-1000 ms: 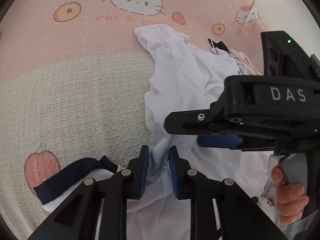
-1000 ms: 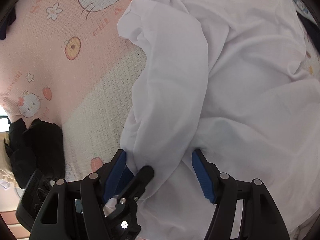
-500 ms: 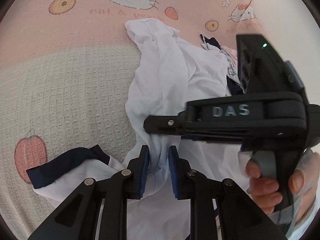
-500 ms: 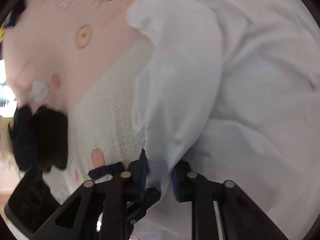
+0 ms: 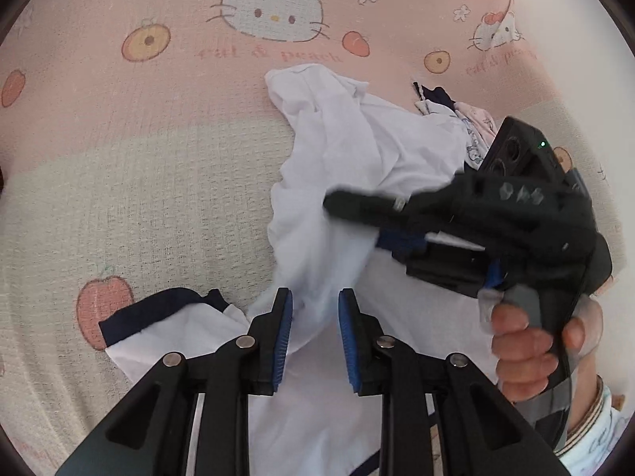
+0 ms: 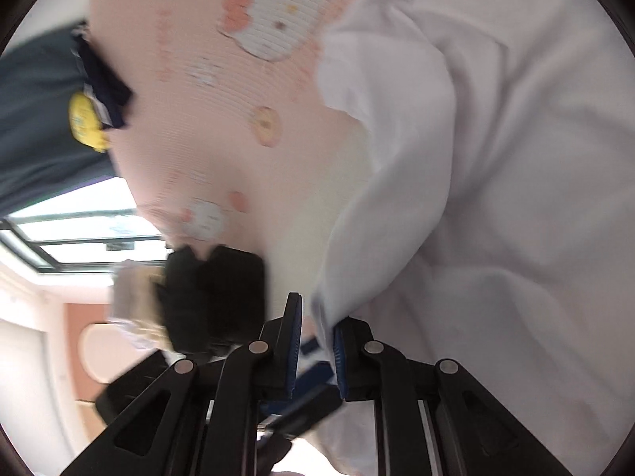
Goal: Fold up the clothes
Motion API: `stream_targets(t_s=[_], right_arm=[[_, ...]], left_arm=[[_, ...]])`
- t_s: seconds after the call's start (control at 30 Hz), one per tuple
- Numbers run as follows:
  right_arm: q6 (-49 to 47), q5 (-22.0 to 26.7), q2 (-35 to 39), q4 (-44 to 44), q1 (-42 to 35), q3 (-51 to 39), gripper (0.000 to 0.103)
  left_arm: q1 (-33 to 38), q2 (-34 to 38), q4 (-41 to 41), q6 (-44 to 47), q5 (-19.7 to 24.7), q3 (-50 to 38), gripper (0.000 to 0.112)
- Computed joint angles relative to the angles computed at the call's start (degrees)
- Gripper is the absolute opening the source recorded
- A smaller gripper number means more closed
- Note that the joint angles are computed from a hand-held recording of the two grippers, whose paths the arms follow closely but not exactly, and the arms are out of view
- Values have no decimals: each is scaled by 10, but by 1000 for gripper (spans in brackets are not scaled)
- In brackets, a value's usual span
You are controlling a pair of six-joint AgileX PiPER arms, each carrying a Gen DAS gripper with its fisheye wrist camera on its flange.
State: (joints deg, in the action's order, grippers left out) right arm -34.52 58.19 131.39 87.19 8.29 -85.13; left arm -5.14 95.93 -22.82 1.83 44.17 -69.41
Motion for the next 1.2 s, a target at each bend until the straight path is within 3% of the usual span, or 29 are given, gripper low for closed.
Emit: stream_targets(t_s=[0.17,0.33,0.5,0.7,0.8,0.83,0.9,0.93,0.97,1.07,1.2], right_arm=[[8,2,-14,-19,-6,13,14],[40,-18,-20,-36,2,12,14],[169,-87,-47,-223,10,-13,14],[189,-84,-53,-254,6,-19,14],[203,-76,-55,-286,7,-25,14],[209,-72,-55,-292,7,-27,16],[216,-70,-58,-291,4,-24,36],[207,-64,-59,-277,1,-21,51],[204,-61,-61,-274,0,-17,56],[195,-51,-68,-266,-4,-6,56],[208,-42,-59,-244,-4,-6,56]], left_arm=[[-17,36,57,-32,13,-50,21],[0,83,11,2,38,-99,22],[-6,105,-9,25,53,-127,22],[-26,138,22,-15,67,-152,22],[-21,130,11,-17,42,-132,21],[-19,123,1,-12,23,-118,21],[-11,109,-37,15,-16,-86,21],[-6,106,-61,36,-26,-74,17],[-3,104,-83,58,-32,-64,15],[7,94,-135,109,-50,-38,13],[21,85,-241,205,-41,-13,10]])
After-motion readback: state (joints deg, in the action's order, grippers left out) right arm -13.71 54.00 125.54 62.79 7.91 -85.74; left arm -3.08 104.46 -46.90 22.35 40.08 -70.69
